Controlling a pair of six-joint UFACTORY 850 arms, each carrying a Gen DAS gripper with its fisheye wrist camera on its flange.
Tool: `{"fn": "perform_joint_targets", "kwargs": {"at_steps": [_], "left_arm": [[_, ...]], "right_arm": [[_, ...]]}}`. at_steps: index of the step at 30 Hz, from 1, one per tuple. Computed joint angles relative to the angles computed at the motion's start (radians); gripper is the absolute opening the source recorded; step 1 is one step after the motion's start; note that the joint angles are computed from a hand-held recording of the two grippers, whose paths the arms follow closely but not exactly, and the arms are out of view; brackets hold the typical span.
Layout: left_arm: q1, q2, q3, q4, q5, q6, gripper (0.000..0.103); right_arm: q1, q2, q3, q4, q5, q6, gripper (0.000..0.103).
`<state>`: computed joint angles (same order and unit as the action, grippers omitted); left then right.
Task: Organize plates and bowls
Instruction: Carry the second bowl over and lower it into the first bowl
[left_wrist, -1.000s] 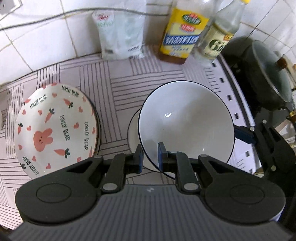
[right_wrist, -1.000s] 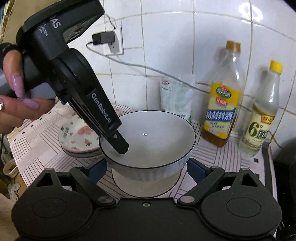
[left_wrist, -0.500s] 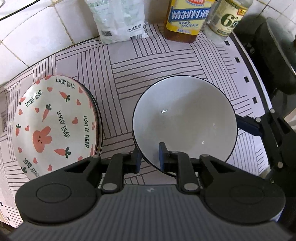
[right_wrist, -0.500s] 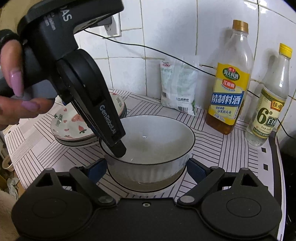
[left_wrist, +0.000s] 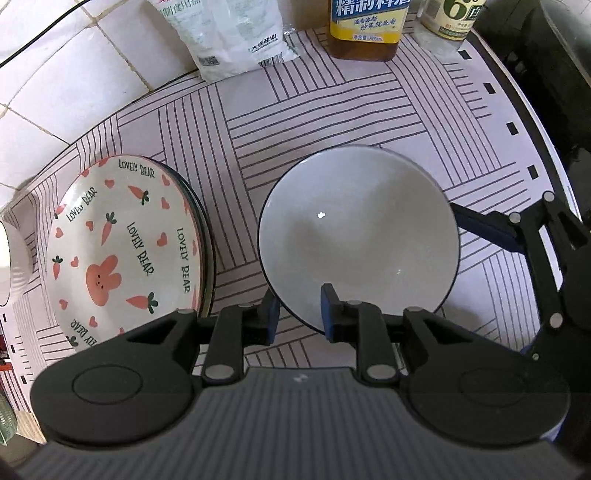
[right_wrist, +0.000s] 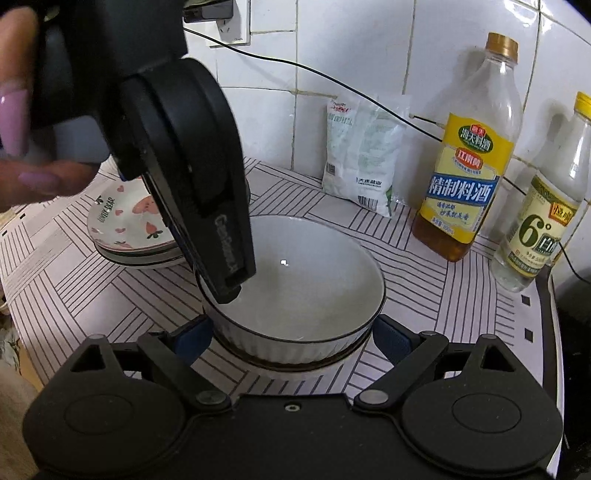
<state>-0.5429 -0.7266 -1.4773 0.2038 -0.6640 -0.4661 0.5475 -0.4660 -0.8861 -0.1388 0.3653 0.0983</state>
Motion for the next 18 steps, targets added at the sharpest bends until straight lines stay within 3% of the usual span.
{"fn": "perform_joint_targets", "kwargs": {"at_steps": [4,9,18], "left_arm": [[-0.007,-0.002,-0.002,0.017,-0.007,-0.01,0.023],[-0.007,0.029,0.027,-0.002,0.023,-0.02,0.033],[0.015,0.223,0.227,-0.094,0.216,0.003,0.039]], "right_arm": [[0.002,-0.001,0.01,0.022,0.02,-0.025,0.097],[0.009,0.01,0.01,0.077,0.002,-0.079,0.097],[0.021,0.128,0.099,0.086,0.029,0.027,0.097]]}}
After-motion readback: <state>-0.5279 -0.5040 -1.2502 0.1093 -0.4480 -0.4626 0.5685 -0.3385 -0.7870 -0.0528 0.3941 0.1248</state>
